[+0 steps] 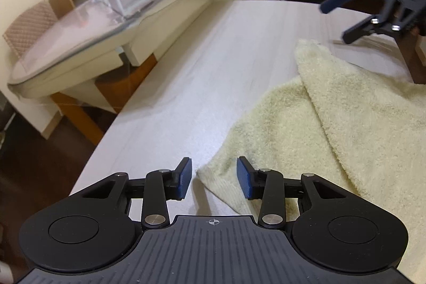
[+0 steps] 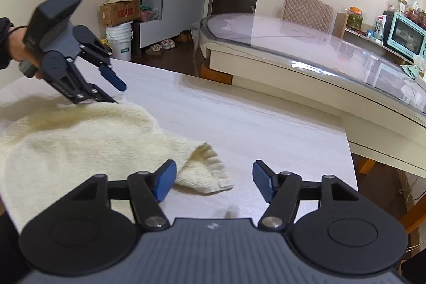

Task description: Fold towel

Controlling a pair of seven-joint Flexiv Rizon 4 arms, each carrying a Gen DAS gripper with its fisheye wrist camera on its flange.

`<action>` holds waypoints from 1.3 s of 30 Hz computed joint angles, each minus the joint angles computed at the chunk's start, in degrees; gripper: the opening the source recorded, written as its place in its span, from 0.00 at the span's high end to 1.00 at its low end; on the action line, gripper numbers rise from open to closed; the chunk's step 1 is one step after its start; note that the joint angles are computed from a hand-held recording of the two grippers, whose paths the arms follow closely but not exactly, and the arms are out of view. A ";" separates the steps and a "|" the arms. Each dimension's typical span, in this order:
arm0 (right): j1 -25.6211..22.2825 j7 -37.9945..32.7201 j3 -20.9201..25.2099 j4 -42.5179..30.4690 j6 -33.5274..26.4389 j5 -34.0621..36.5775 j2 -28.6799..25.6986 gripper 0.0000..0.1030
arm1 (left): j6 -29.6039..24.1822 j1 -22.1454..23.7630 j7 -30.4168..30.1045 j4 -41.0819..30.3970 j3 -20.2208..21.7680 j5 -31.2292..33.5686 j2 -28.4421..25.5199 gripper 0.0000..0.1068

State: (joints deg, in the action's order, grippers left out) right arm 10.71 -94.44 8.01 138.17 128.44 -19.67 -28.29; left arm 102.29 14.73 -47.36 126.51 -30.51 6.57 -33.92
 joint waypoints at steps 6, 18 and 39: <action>-1.12 1.85 0.75 -2.80 -2.18 -3.15 -1.13 0.34 | -1.19 -0.74 1.29 -0.19 0.03 -0.04 0.24 0.86; 0.05 1.35 1.04 -5.28 -3.96 -4.17 -1.53 0.33 | 9.90 -17.73 -4.09 3.14 21.70 -2.93 3.90 0.97; -26.24 24.40 30.39 -22.60 -27.31 -27.37 -17.78 0.78 | 15.27 -21.84 -4.63 4.90 27.36 -4.75 2.78 0.97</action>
State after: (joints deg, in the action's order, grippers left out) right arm -15.53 -70.03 38.40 115.56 101.13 -47.04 -46.07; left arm 117.56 -7.10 -51.99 131.40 -3.15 1.82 -31.15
